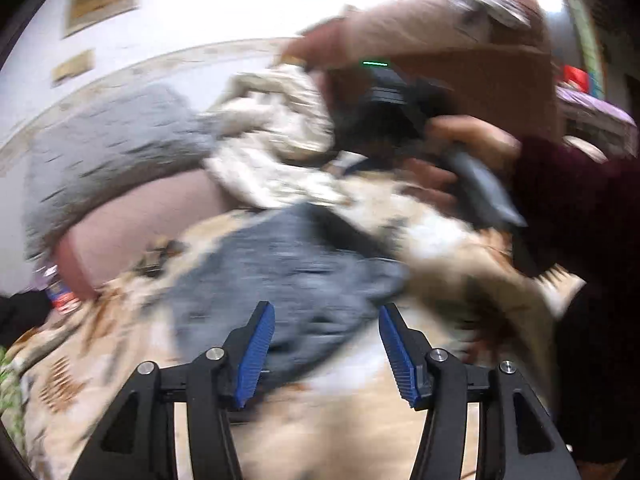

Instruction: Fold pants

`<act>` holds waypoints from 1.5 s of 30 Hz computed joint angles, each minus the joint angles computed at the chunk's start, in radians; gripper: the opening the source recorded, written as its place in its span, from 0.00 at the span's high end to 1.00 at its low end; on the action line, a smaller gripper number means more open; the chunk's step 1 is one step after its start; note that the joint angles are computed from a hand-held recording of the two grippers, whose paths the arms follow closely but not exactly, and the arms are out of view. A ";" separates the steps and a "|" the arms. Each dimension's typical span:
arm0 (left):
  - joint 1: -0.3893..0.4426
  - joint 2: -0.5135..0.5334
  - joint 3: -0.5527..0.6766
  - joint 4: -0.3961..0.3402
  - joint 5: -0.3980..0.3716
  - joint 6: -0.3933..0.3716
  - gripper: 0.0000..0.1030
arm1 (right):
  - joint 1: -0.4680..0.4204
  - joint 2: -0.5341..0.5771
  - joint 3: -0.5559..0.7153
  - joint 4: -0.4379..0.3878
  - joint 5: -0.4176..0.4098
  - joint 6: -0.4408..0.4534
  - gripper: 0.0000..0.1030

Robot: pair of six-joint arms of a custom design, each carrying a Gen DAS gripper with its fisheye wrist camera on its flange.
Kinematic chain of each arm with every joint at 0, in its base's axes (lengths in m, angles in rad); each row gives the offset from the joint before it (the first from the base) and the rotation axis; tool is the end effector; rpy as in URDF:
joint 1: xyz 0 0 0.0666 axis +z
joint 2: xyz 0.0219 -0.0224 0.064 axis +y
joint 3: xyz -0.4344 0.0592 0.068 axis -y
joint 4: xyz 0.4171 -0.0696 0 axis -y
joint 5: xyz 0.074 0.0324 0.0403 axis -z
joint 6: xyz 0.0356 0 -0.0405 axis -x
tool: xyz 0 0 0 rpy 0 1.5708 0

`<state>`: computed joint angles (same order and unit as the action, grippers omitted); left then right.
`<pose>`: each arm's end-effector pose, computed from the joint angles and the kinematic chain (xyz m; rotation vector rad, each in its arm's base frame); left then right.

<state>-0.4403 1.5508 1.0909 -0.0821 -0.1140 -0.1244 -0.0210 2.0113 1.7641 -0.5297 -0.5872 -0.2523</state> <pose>0.4978 -0.2305 0.3246 0.5222 2.0440 -0.0686 0.7471 0.0036 0.3197 0.0245 2.3196 0.8024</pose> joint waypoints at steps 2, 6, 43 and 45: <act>0.056 -0.005 0.015 0.008 -0.016 0.073 0.43 | 0.011 -0.045 -0.061 0.052 -0.012 -0.002 0.65; 0.163 0.032 0.078 -0.025 -0.023 0.217 0.43 | 0.064 -0.086 -0.115 0.097 0.001 0.054 0.65; 0.138 0.148 0.182 -0.235 -0.085 0.265 0.28 | 0.142 -0.104 -0.174 -0.007 0.170 0.193 0.40; 0.134 0.132 0.174 -0.236 -0.089 0.265 0.26 | 0.143 -0.126 -0.209 -0.003 0.163 0.183 0.40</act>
